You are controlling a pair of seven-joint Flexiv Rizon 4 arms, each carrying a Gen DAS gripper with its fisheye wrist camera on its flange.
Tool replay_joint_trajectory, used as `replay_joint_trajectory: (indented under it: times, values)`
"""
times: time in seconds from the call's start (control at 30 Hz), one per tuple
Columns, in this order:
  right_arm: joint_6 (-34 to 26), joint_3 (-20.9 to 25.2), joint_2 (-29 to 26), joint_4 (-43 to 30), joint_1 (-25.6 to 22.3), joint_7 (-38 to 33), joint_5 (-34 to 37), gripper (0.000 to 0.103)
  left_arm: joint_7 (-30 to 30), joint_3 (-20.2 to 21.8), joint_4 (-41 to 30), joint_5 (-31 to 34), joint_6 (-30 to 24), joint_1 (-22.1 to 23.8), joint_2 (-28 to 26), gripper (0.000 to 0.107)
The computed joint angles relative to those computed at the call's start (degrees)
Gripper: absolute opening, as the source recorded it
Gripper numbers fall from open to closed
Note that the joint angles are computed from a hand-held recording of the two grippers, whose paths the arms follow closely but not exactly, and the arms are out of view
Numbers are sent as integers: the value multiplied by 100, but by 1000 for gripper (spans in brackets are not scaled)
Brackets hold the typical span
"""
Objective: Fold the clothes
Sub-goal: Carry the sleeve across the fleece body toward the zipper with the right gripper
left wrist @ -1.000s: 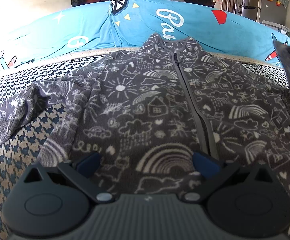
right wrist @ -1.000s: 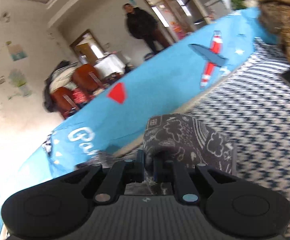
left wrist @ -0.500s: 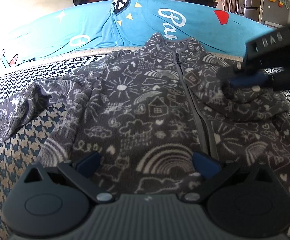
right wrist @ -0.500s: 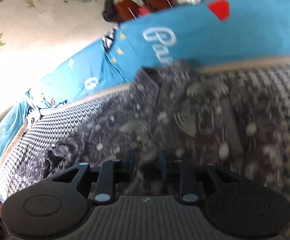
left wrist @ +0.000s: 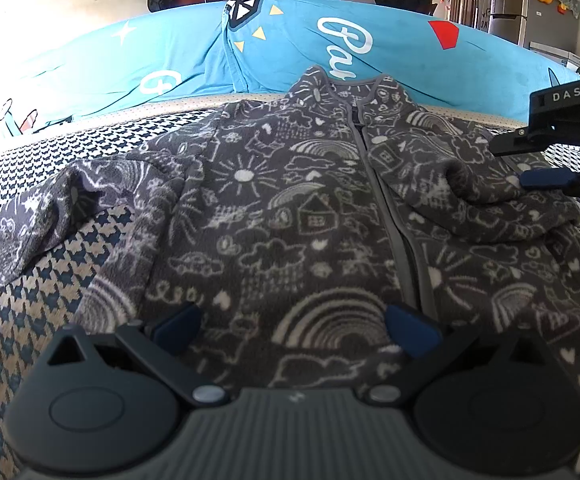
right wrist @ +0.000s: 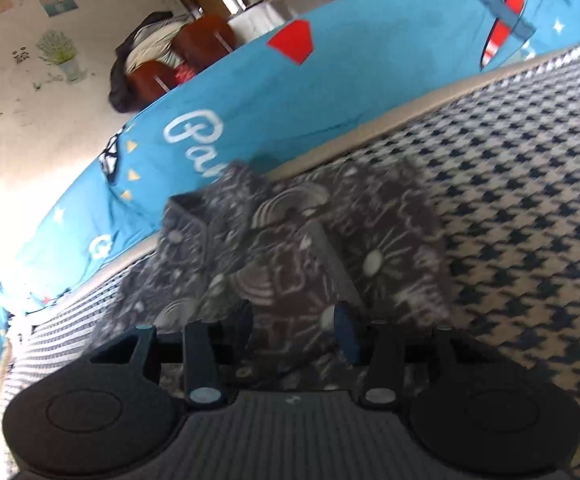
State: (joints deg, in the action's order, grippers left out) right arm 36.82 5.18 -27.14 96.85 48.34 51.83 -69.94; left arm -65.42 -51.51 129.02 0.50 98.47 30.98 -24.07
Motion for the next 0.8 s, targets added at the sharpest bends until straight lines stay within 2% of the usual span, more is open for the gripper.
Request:
replay_joint_trajectory:
  times: [0.2,0.3,0.57,0.63,0.67,0.8]
  values:
    - [-711,15,-116,-346,232,-487,338,45,-2,-10,-1,6,3,10,-10,103]
    - [-1310,72,-267,-663,381,-987,844,45,-15,24,-4,1,-1,-23,7,103]
    - [-780,-90,-293,-442,289,-438,570,45,-3,134,-11,-65,-15,-139,63,103]
    - [-794,-103,-356,-525,286,-464,586,30,8,119,-15,-75,-23,-126,53,103]
    - [-751,-105,-380,-555,274,-505,591,17,10,115,-11,-78,-21,-121,54,103]
    - [-606,-204,-427,-618,307,-399,377,15,-2,90,2,-78,1,-95,46,103]
